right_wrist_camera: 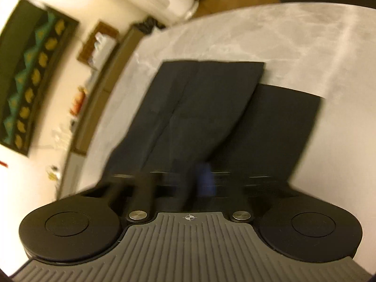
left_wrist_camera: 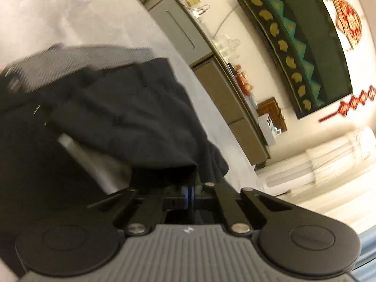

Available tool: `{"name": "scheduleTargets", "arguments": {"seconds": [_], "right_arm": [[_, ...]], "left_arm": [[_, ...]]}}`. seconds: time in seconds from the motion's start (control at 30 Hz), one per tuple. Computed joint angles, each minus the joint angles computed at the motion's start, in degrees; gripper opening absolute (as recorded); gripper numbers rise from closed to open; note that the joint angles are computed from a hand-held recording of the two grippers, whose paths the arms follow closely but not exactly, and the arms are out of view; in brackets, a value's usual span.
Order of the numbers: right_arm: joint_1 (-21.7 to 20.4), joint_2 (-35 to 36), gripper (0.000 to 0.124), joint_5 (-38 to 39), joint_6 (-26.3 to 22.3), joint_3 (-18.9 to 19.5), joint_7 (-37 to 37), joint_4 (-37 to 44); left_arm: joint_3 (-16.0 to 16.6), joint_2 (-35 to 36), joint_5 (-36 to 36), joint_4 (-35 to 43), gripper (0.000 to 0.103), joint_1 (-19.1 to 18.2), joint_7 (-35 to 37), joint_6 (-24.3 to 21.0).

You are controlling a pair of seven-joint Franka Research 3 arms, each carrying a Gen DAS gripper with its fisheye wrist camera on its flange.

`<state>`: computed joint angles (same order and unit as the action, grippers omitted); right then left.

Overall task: Fold clothes
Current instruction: 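Grasp the folded jacket with the left gripper while the right gripper presses the panel flat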

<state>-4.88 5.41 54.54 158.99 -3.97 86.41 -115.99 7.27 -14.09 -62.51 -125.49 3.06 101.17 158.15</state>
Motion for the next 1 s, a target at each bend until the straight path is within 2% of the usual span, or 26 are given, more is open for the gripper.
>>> {"name": "scheduleTargets", "arguments": {"seconds": [0.03,0.1,0.13,0.2,0.27,0.3,0.37,0.43,0.5,0.57,0.63,0.67,0.73,0.77,0.83,0.9,0.93,0.97,1.0], "right_arm": [[0.0,1.3,0.001,-0.3,-0.4,0.1,-0.6,1.8],[0.5,1.4,0.000,3.2,2.0,0.5,-7.3,4.0],[-0.9,-0.3,0.000,9.8,2.3,2.4,-14.5,4.5],[-0.4,-6.6,0.000,21.5,0.5,2.2,-27.3,1.8],[1.0,-12.9,0.000,22.9,-0.7,0.8,-30.4,-4.9],[1.5,-14.2,0.000,19.1,0.0,0.7,-28.6,-7.5],[1.4,-13.9,0.000,8.5,0.1,0.7,-19.7,-11.5],[1.5,-12.2,0.000,1.4,-1.2,0.1,-12.1,-12.8],[2.9,-12.1,0.000,0.7,-0.8,-0.8,-10.9,-13.7],[3.5,-11.7,0.000,-3.6,-0.2,-0.9,-9.1,-12.7],[4.5,-13.7,0.000,-2.2,0.8,-1.7,-11.4,-13.5],[5.0,-14.6,0.000,-1.5,1.3,-2.1,-12.6,-13.9],[6.0,-16.5,0.000,-0.1,2.3,-2.8,-15.0,-14.6],[5.5,-15.8,0.000,-2.9,2.5,-2.6,-13.7,-14.6],[4.0,-13.8,0.000,-10.3,3.3,-1.8,-8.9,-14.3],[3.3,-11.2,0.000,-12.0,2.7,-2.5,-5.7,-11.9],[4.0,-11.5,0.000,-12.8,3.5,-3.4,-5.4,-11.8],[2.9,-13.9,0.000,-10.3,5.4,-2.3,-9.1,-13.5],[3.5,-14.2,0.000,-11.6,4.6,-3.1,-8.9,-13.6]], "left_arm": [[0.1,0.2,0.6,1.3,0.001,0.2,0.0,0.1],[1.2,-2.6,-0.2,1.7,0.001,0.4,3.1,0.2],[2.2,-5.0,-0.7,0.8,0.001,0.3,5.2,0.2],[3.7,-11.7,0.9,-5.2,0.002,1.3,5.2,0.8],[3.3,-16.5,6.1,-11.3,0.002,4.2,0.6,1.2],[3.2,-17.5,8.3,-13.7,0.002,5.5,-1.7,1.1],[2.3,-18.1,12.2,-17.1,0.002,7.8,-7.8,0.8],[1.7,-18.6,15.0,-19.0,0.002,8.0,-10.2,2.2],[2.3,-19.0,17.1,-19.7,0.002,7.1,-11.2,3.2],[3.8,-20.5,18.0,-20.1,0.002,5.1,-11.0,4.2],[4.8,-23.9,18.9,-21.5,0.002,3.7,-11.0,5.7],[4.0,-25.3,20.2,-22.2,0.002,4.3,-12.5,5.9],[3.1,-26.5,23.3,-23.7,0.002,5.9,-15.4,4.4],[3.0,-26.3,24.8,-24.0,0.002,6.2,-16.5,3.2],[4.4,-25.2,26.1,-23.8,0.002,4.2,-17.4,0.9],[4.0,-25.9,28.7,-24.3,0.002,3.6,-18.4,0.8],[3.6,-26.9,30.1,-24.9,0.002,3.8,-19.2,0.9],[3.4,-27.5,31.4,-25.3,0.002,4.2,-20.1,0.9],[2.8,-27.8,32.8,-25.5,0.002,4.9,-21.5,0.9]]}}
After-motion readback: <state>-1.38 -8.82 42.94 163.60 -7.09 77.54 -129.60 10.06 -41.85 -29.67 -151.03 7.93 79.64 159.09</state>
